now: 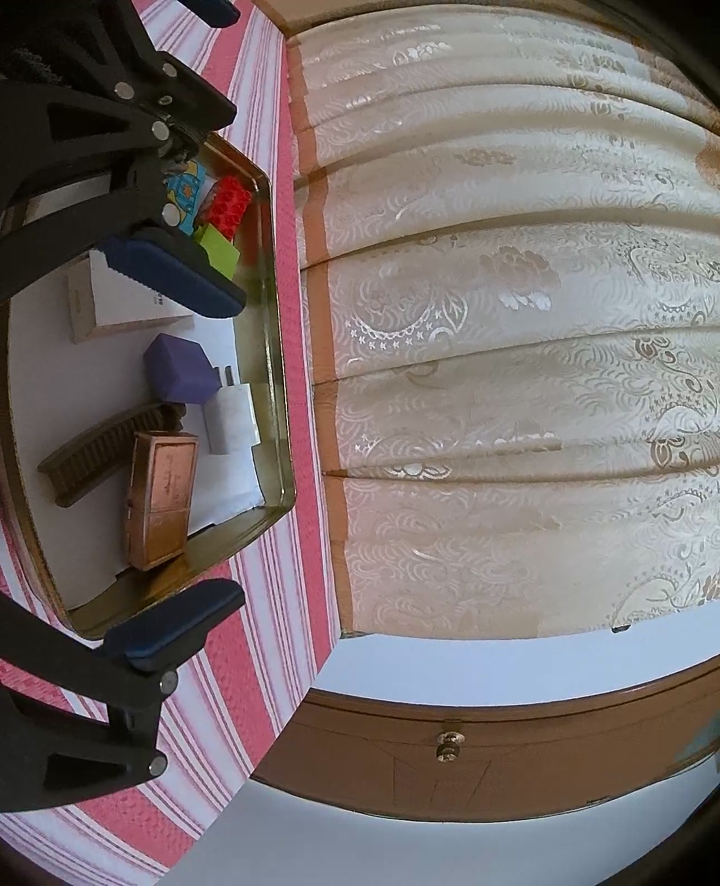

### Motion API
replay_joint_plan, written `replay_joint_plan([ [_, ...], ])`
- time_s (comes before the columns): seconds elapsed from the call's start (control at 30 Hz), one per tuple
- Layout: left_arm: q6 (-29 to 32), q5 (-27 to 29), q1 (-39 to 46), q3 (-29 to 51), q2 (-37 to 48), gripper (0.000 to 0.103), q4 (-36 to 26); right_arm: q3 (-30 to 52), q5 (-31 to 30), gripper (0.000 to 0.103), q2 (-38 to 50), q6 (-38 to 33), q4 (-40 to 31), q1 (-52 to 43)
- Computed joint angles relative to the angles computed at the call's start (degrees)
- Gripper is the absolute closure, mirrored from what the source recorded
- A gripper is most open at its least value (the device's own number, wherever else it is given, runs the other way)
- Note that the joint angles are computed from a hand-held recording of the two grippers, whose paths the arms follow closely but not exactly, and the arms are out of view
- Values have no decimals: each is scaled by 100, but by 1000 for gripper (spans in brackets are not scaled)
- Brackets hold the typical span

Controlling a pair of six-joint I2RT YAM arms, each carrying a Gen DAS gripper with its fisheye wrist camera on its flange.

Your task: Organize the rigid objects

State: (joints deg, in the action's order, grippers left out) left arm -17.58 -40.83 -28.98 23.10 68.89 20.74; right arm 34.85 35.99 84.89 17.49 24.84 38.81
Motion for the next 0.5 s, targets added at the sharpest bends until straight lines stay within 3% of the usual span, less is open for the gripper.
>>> replay_joint_plan([
  [0.5, 27, -4, -40, -71, -56, 0, 51, -284, 88, 6, -229, -21, 217, 80],
])
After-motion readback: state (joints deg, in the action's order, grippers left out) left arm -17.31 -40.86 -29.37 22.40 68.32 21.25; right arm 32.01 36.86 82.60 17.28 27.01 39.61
